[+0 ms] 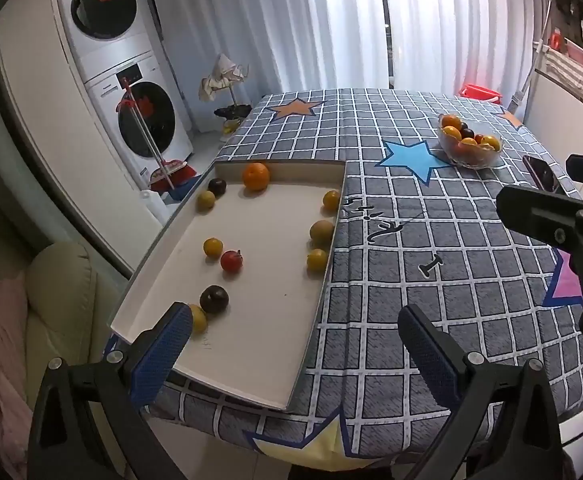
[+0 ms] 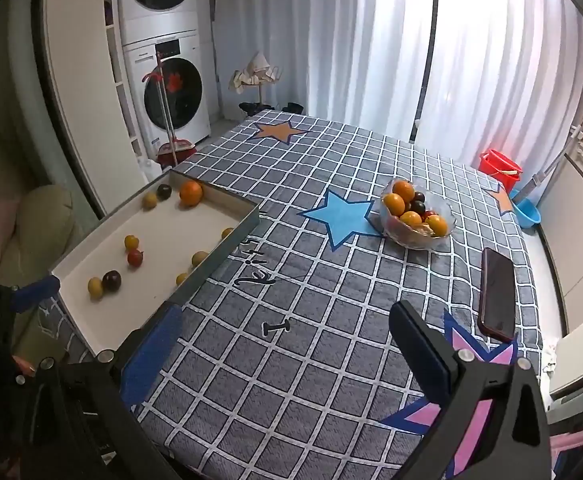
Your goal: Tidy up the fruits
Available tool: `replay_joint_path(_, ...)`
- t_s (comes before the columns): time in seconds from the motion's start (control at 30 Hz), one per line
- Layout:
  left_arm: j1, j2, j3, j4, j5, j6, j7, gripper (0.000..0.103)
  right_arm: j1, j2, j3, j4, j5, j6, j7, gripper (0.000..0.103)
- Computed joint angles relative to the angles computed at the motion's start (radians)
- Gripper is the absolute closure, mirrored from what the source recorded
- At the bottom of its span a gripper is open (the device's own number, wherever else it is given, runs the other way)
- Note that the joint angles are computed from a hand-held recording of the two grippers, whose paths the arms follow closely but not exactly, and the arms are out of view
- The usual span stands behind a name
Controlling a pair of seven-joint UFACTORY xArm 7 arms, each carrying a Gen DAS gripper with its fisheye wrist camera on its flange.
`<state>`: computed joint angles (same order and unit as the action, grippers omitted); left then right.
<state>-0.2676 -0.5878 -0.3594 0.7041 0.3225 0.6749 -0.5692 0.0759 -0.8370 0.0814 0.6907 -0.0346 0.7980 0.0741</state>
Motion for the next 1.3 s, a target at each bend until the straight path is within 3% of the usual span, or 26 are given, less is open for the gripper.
replay_joint_path(0.33,-0.009,0.005,-0.013,0.027,0.006,0.015,-0.006,0.0,-0.008,-0.033,-0.018,-0.012,0.0,0.003,-0.007,0.0)
replay_joint_path(0.43,-0.03,0.036,0.001,0.074,-0.024,0.028,0.018,0.0,-0.026,-0.059,-0.059,-0.028,0.012,-0.003,-0.014,0.0)
replay_joint_path(0.57,-0.075,0.105,0.026,0.176,-0.101,0.012,0.052,0.0,-0.137,-0.11,-0.122,-0.061,-0.013,0.0,-0.004,0.0)
replay_joint_path(0.7,-0.095,0.233,-0.019,0.303,-0.101,-0.036,0.023,0.0,-0.266,-0.117,-0.202,-0.097,-0.058,0.032,-0.027,0.0)
replay_joint_path(0.83,-0.12,0.474,-0.098,0.442,0.042,-0.064,-0.118,0.0,-0.371,-0.135,-0.27,-0.181,-0.085,0.064,-0.078,0.0)
replay_joint_path(0.93,-0.178,0.68,-0.115,0.552,0.234,-0.039,-0.273,0.0,-0.438,-0.168,-0.276,-0.26,-0.117,0.059,-0.121,0.0)
replay_joint_path(1.13,-0.344,0.929,-0.026,0.75,0.347,0.051,-0.394,0.0,-0.525,-0.163,-0.273,-0.347,-0.141,-0.02,-0.157,0.0)
replay_joint_path(1.3,-0.414,0.979,0.053,0.793,0.363,-0.008,-0.421,0.0,-0.546,-0.125,-0.256,-0.363,-0.124,-0.12,-0.154,0.0)
